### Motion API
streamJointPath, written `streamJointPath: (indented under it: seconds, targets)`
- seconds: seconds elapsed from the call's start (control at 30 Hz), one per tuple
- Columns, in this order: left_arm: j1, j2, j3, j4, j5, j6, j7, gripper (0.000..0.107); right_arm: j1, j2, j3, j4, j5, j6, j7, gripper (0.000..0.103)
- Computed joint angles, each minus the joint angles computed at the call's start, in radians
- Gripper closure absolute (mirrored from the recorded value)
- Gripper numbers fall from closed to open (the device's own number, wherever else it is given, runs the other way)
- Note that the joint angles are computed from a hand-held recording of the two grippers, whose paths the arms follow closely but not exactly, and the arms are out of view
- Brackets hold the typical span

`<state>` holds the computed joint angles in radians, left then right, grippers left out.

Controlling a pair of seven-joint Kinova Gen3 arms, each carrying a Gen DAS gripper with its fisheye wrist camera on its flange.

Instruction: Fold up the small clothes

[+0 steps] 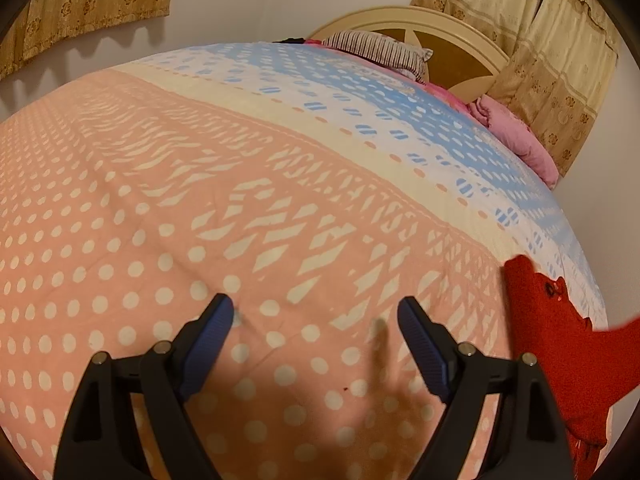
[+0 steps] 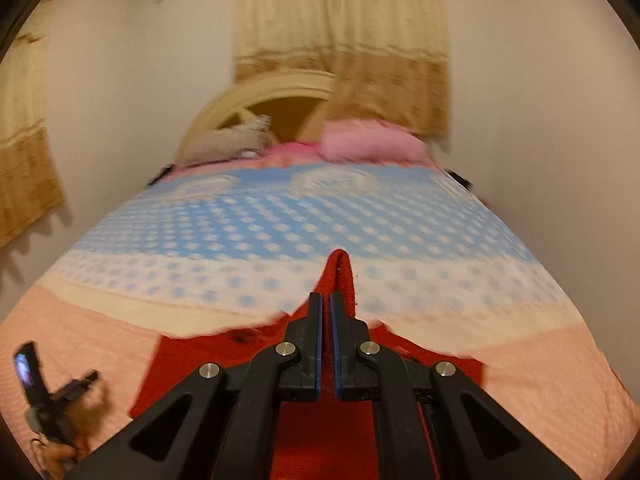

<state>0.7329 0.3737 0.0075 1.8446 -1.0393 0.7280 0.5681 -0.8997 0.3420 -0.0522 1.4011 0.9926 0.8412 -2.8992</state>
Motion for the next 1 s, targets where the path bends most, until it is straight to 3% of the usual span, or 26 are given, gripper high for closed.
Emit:
streamJointPath:
  seconds: [0.13,0.33,0.43,0.53,0.63,0.73,0.8,0.9,1.0]
  targets:
    - [-0.001,0.005,0.005,-0.012,0.016,0.016,-0.024,0.02,0.077,-0.023,0.002,0.121,-0.086,-0.027,-0.019,0.1]
    - [-0.001,0.014,0.006,-0.031,0.041,0.034,-0.062,0.02,0.152,0.04,-0.004,0.227,-0.189,0.005,-0.011,0.1]
    - [-0.001,0.019,0.007,-0.045,0.06,0.048,-0.089,0.02,0.183,0.019,-0.037,0.286,-0.15,-0.019,-0.089,0.097]
    - [0.0,0.019,0.007,-0.052,0.073,0.055,-0.111,0.02,0.129,0.025,0.004,0.258,-0.149,0.067,-0.093,0.082]
    - [0.007,0.008,0.014,-0.062,0.067,0.053,-0.154,0.02,0.003,0.003,0.113,0.28,-0.098,0.16,-0.198,0.082]
    - [0.072,0.004,-0.033,-0.096,0.066,0.017,-0.218,0.02,0.006,-0.061,0.076,0.323,-0.064,0.116,-0.227,0.082]
    - [0.061,0.02,0.003,-0.149,0.07,0.005,-0.295,0.02,0.082,-0.073,0.004,0.333,-0.066,0.034,-0.174,0.082]
    - [-0.01,0.072,0.142,-0.24,0.05,0.036,-0.417,0.02,0.197,-0.053,-0.091,0.314,-0.129,-0.077,-0.062,0.082]
    - [-0.08,0.114,0.263,-0.301,0.06,0.071,-0.539,0.02,0.273,0.02,-0.162,0.256,-0.215,-0.075,0.06,0.082]
